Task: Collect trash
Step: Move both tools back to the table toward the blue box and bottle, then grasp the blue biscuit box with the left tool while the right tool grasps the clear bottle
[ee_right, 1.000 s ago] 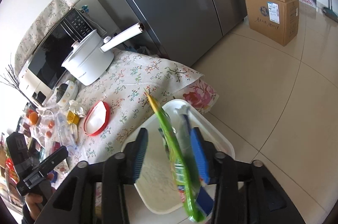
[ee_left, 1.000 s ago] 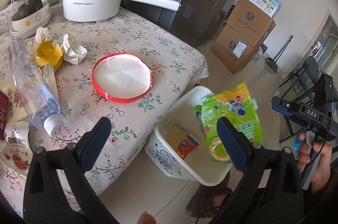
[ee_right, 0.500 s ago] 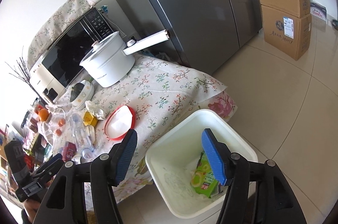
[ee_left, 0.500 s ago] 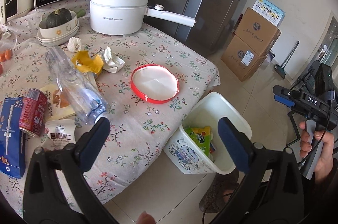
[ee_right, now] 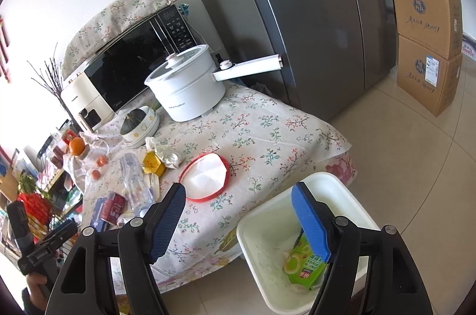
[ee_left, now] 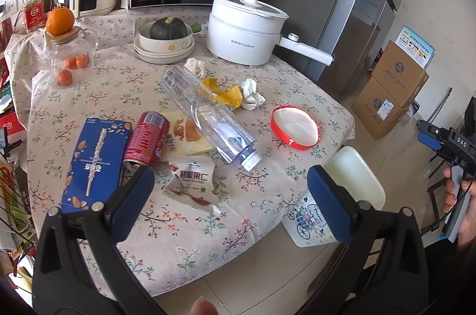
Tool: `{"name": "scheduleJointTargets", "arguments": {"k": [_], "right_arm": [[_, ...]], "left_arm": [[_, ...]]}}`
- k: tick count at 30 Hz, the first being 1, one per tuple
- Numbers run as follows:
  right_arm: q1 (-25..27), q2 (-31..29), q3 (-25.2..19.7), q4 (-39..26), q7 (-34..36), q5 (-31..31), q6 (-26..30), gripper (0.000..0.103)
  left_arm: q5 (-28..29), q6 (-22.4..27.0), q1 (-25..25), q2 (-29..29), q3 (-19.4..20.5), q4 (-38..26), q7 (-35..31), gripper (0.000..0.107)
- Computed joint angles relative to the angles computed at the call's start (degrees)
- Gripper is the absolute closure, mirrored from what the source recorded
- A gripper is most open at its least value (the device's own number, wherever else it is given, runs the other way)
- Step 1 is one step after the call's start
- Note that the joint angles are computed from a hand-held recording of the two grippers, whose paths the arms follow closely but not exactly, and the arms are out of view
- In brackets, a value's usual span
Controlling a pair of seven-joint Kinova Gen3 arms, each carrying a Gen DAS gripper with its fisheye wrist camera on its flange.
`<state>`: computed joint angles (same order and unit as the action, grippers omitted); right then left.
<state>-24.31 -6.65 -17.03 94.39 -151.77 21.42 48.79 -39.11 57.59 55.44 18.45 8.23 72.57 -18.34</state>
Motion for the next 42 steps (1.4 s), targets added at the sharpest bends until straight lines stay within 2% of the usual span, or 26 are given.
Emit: {"name": "scheduleJointTargets", "arguments": {"k": [5, 13, 24, 26, 29, 31, 34, 38, 42], "right_arm": [[-1.5, 3.2, 0.3, -4.0, 1.5, -1.0, 1.1, 0.024], [-7.2, 9.9, 2.1, -12.3, 6.0, -0.5, 3.3, 0.022], [-12.7, 19.4, 6.9, -23.0, 10.7, -3.9, 7.9, 0.02], [-13.4, 21.3, 7.7, -25.0, 11.4, -4.7, 9.1, 0.02], [-14.3, 24.0, 8.6, -27.4, 12.5, -6.1, 10.6, 0.02], [-15.0, 26.0, 9.1, -29.2, 13.2, -6.9, 11.8, 0.02], [-16.0, 28.7, 9.5, -32.0, 14.8, -8.3, 13.3, 0.02], [-17.6, 31.2, 10.3, -34.9, 16.3, -9.2, 14.4, 0.02], [-18.9, 33.2, 10.8, -37.2, 17.7, -9.9, 15.1, 0.02]], "left_arm": [[-1.3, 2.4, -0.6, -2.6, -0.3, 3.5, 2.8, 0.005], [1.0, 4.0, -5.8, -5.3, 1.9, 7.4, 4.7, 0.005], [11.3, 6.9, -13.1, -2.6, 1.7, 4.0, -4.2, 0.005], [12.8, 9.0, -13.9, -0.7, 1.2, 2.3, -6.4, 0.005], [13.0, 12.9, -13.6, 2.4, 0.0, -0.1, -8.8, 0.005], [13.4, 13.8, -13.7, 3.6, -0.8, -0.3, -10.0, 0.005], [14.3, 12.6, -14.1, 4.4, -1.2, 0.9, -12.2, 0.006], [13.0, 14.4, -12.9, 6.3, -2.1, -0.4, -15.0, 0.005], [13.0, 14.0, -13.1, 6.6, -2.8, -0.5, -15.7, 0.005]]}}
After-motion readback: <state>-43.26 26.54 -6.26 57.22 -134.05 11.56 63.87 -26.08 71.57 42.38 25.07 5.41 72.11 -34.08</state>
